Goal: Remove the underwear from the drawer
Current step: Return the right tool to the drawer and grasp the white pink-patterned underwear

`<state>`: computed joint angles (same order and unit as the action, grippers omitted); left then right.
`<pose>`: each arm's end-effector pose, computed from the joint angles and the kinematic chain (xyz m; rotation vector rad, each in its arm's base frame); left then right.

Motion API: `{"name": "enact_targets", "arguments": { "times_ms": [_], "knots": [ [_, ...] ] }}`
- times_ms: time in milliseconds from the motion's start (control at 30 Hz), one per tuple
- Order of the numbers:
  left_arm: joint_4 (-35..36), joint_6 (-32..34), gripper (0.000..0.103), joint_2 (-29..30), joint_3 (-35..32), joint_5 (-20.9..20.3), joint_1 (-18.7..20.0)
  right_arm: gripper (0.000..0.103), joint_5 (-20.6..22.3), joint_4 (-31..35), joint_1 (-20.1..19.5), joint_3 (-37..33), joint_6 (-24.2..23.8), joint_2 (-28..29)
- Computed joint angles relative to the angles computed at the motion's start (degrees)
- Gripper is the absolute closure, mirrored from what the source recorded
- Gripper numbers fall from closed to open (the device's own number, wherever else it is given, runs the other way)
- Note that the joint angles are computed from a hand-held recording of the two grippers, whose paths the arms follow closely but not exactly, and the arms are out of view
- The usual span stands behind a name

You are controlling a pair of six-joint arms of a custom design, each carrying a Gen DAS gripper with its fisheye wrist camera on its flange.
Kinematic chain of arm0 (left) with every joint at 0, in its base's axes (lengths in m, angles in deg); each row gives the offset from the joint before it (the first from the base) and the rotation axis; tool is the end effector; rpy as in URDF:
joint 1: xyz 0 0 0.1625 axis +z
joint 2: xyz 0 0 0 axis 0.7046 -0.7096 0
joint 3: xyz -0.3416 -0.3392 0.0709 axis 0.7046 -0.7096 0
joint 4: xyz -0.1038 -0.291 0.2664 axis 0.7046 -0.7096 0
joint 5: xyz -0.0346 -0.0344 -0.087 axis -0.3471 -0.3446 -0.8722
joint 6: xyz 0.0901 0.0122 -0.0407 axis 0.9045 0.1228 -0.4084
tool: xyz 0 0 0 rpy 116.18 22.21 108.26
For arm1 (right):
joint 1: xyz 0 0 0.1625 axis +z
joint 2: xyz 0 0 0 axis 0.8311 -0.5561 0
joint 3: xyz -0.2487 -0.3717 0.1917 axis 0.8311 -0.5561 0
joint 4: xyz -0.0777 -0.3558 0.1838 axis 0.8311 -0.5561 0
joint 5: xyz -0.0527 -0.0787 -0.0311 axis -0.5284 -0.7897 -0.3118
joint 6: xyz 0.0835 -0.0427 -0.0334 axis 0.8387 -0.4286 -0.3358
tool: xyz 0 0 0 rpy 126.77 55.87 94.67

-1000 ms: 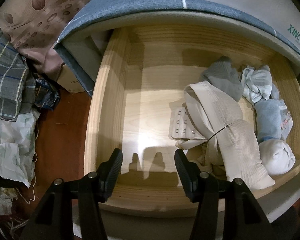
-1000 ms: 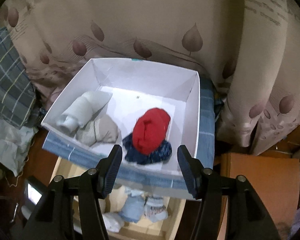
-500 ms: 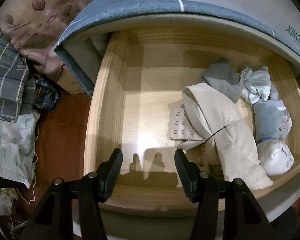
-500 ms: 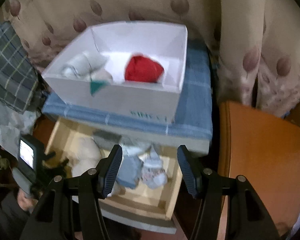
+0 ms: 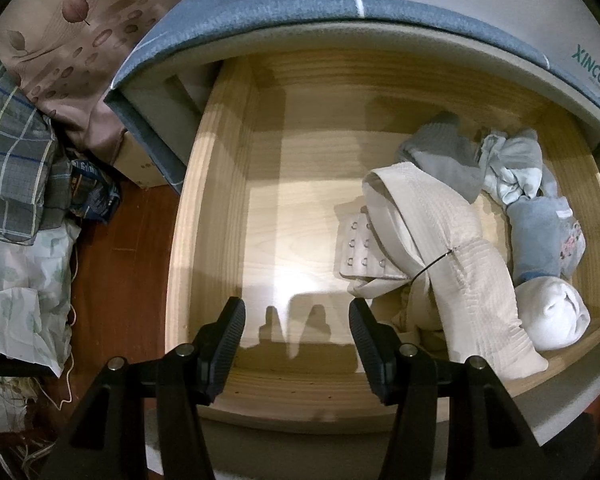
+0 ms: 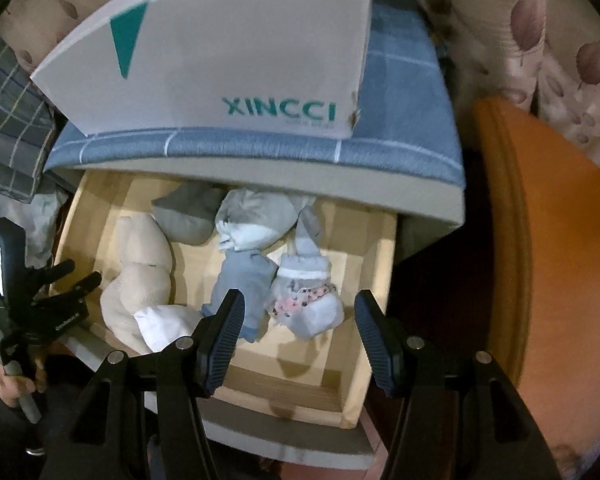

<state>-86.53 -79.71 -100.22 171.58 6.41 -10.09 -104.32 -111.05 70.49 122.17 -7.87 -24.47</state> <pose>-0.0534 -0.2768 0.3199 -0.2734 2.1552 -0.4445 0.3939 -0.4010 0.0721 0.8021 -2.4026 0.1595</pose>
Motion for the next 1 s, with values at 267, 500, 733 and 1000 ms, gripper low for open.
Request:
{"name": "enact_targets", "arguments": {
  "times_ms": [267,500,733,1000],
  "knots": [
    [-0.56,0.09,0.048,-0.91,0.25,-0.22,0.31,0.055,-2.04,1.3,-1.56,-1.0,-0.91,4.1],
    [-1.25,0.64,0.048,-1.32,0.33,-0.28,1.0,0.058,-3.04,2.89,-4.06,-3.42,-0.09,8.1],
    [-2.17,1.12,0.048,-1.41,0.49,-0.19,1.5,0.058,-3.74,3.84,-5.1,-5.48,-1.08,11.62],
    [-3.44,2.48,0.048,-1.17,0.57,-0.35,2.93,0.057,-4.32,5.06,-6.16,-7.06,-1.14,13.77]
  ]
}}
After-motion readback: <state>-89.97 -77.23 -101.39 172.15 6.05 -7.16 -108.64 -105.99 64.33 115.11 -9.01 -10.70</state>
